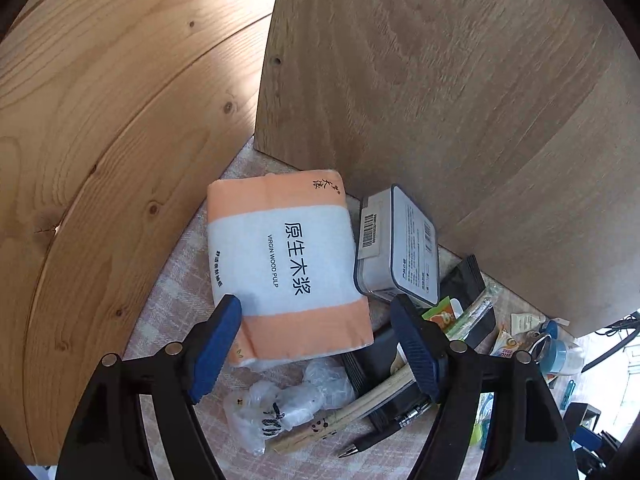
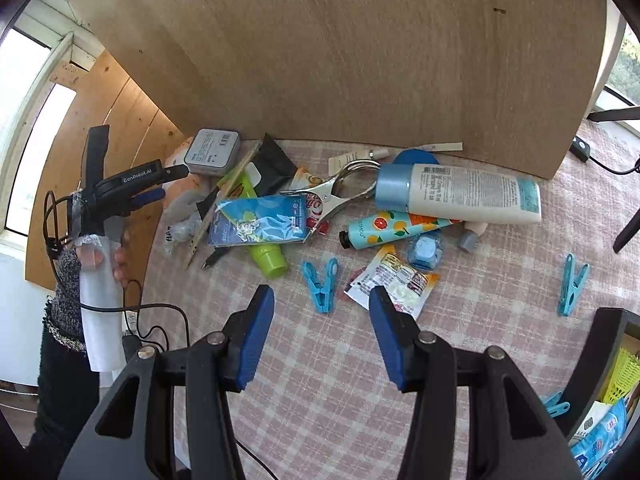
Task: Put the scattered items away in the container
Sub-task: 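Grasp the orange-white tissue pack with the left tool while the right tool grasps the grey tin box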
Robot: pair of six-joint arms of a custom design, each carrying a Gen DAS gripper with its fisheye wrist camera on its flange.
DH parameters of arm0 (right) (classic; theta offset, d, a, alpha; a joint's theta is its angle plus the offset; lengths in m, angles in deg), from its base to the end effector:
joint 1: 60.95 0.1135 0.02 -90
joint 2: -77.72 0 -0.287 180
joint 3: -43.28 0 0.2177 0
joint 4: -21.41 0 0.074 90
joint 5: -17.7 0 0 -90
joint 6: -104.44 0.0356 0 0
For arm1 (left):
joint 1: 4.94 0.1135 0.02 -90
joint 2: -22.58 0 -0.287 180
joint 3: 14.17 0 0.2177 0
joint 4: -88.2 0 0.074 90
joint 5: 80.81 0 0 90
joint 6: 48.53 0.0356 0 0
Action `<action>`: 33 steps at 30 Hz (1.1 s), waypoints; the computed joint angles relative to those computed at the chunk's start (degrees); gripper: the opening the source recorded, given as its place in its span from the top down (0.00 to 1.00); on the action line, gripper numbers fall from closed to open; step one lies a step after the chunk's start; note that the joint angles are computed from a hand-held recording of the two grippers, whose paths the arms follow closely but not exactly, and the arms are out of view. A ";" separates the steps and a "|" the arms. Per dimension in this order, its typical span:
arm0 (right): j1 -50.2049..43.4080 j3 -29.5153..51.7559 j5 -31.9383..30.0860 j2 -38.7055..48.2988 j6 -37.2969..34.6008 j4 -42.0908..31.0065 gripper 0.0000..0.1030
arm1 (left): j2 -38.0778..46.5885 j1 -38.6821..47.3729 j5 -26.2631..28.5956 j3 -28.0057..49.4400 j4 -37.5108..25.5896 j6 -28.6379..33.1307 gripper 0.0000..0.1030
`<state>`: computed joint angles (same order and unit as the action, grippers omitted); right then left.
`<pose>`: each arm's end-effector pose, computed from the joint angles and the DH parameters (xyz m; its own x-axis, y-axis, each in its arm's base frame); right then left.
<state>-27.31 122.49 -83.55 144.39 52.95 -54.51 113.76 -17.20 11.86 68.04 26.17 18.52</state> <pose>0.1357 0.0987 0.3269 -0.9660 0.0907 -0.2420 -0.0187 0.9094 0.4155 0.2700 -0.0604 0.2629 -0.9393 -0.1945 -0.2826 -0.1513 0.9742 -0.1675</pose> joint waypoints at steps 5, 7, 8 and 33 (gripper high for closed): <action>1.35 7.39 -0.95 8.72 3.59 6.53 0.42 | -0.24 -1.77 -2.34 -0.70 0.62 1.02 0.27; 1.76 9.94 -3.30 12.79 5.40 9.52 0.42 | -0.48 -2.83 -3.72 -1.15 1.00 1.86 0.27; 2.37 11.90 -3.74 15.20 5.83 10.37 0.41 | -0.57 -3.24 -4.37 -1.37 1.19 2.27 0.27; 10.95 46.03 3.73 55.51 12.47 8.68 0.41 | 1.94 3.63 -0.09 -9.05 11.38 3.78 0.18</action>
